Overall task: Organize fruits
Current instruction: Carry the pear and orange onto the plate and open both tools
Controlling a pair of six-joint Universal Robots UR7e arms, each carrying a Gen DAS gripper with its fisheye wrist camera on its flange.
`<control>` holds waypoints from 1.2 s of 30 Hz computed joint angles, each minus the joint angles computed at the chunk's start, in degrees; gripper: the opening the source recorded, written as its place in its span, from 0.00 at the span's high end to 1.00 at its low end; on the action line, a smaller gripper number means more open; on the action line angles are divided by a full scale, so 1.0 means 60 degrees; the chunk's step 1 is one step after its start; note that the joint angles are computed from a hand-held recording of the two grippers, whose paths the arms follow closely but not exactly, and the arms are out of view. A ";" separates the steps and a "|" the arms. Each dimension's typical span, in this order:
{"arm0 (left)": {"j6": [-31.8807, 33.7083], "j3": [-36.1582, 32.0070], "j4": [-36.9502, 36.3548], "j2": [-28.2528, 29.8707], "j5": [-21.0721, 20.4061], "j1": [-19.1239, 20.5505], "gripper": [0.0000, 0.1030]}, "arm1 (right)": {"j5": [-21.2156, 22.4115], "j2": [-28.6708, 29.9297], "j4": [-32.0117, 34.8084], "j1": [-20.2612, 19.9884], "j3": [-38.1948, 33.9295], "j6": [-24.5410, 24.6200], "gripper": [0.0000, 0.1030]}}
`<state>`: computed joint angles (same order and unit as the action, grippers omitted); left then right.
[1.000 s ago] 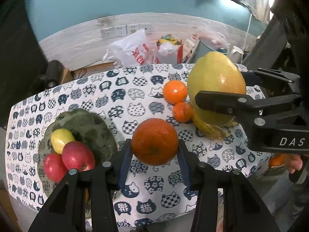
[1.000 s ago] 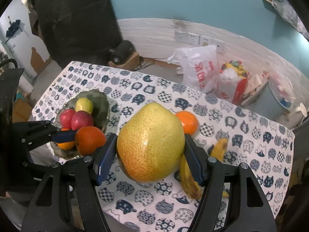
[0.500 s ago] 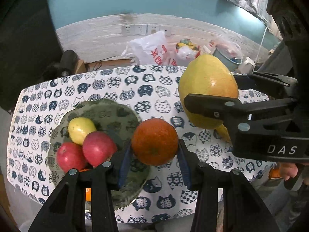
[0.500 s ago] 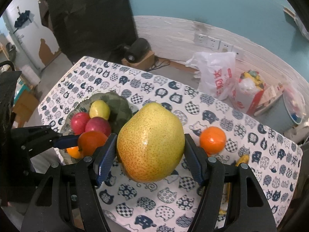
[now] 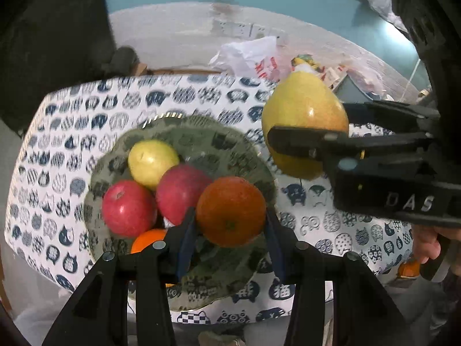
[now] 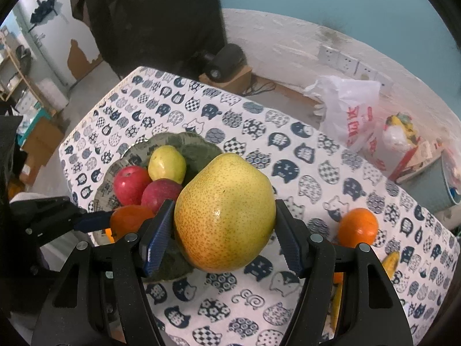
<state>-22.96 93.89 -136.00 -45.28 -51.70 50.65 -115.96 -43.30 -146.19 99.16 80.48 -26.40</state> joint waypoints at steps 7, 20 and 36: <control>-0.0405 0.0169 0.0366 -0.0007 -0.0154 0.0341 0.55 | -0.0079 0.0611 0.0308 -0.0027 -0.0544 -0.0080 0.34; -0.0421 0.0343 0.0368 0.0043 -0.0226 0.0453 0.55 | -0.0237 0.1365 0.0653 -0.0191 -0.1161 -0.0272 0.34; -0.0392 0.0287 0.0344 0.0067 -0.0202 0.0538 0.51 | 0.0116 0.1520 0.1079 -0.0304 -0.1413 -0.0127 0.33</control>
<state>-25.31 95.61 -133.94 -44.88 -52.91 53.88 -115.27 -34.18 -139.72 97.34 72.01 -27.16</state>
